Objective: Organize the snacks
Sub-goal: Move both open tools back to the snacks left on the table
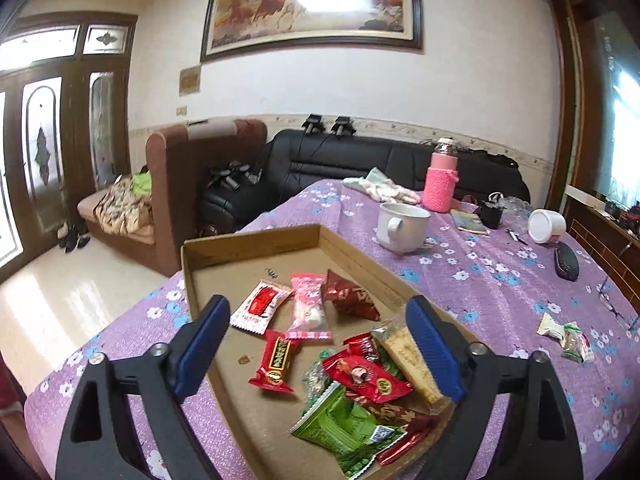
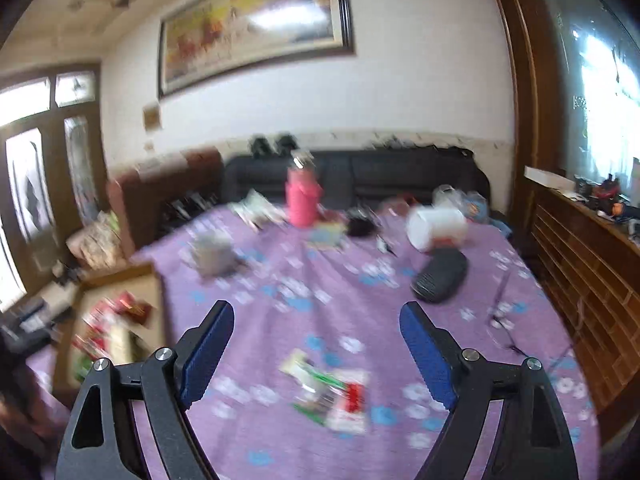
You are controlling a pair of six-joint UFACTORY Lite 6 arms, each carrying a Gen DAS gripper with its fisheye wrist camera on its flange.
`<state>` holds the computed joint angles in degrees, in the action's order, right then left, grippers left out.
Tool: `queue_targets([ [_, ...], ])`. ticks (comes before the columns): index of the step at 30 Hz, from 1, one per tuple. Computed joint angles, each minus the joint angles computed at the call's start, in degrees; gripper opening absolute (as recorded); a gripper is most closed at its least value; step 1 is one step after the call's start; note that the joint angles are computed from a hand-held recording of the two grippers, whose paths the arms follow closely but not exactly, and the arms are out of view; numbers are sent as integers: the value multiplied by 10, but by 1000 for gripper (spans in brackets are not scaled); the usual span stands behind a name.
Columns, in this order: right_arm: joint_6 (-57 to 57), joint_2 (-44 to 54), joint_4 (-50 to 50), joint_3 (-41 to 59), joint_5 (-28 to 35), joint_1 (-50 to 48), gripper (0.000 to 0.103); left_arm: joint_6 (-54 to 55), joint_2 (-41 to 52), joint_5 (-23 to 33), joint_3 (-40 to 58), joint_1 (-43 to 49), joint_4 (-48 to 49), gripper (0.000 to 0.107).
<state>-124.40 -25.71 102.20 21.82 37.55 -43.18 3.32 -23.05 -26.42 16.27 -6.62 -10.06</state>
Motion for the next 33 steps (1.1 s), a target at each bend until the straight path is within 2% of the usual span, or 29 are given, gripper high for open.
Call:
queue_targets([
  [2,10,106,-18,46,27,-37,82,-13,-10,-13,-11,-1,17,92],
  [4,96,226,-83,114,56,-72,60,-20,-16,-13,-16,-1,29,92],
  [6,167,346,-130,193,50,-84,50,-26,-12,-1,-9,0,41,92],
  [9,232,434,-185,263,38,-102,49,-55,-14,14,-6,5,76,92],
  [13,218,428,-187,253,47,-98,49,-29,-49,22,-22,-12,42,92],
  [15,194,414,-169,236,34,-71,49,39,-66,36,-24,-41,-31,92],
  [18,121,372,-111,187,-21,-15,49,136,-104,57,-31,-97,-137,92],
  [20,66,362,-59,165,-45,19,49,243,-132,57,-35,-152,-248,92],
  [23,-68,371,79,145,-115,79,49,387,-147,28,-34,-234,-401,92],
  [24,-115,379,127,143,-139,92,48,404,-144,27,-31,-247,-420,92],
  [26,-177,365,180,125,-143,96,38,418,-130,34,-23,-265,-439,92],
  [28,-154,361,137,121,-127,78,34,417,-116,47,-18,-269,-439,92],
  [31,-75,341,12,112,-78,58,31,412,-87,51,-6,-276,-441,92],
  [32,-49,325,-37,103,-51,47,26,412,-84,55,-3,-277,-443,92],
  [33,-13,313,-97,102,-15,28,12,416,-79,60,1,-279,-450,92],
])
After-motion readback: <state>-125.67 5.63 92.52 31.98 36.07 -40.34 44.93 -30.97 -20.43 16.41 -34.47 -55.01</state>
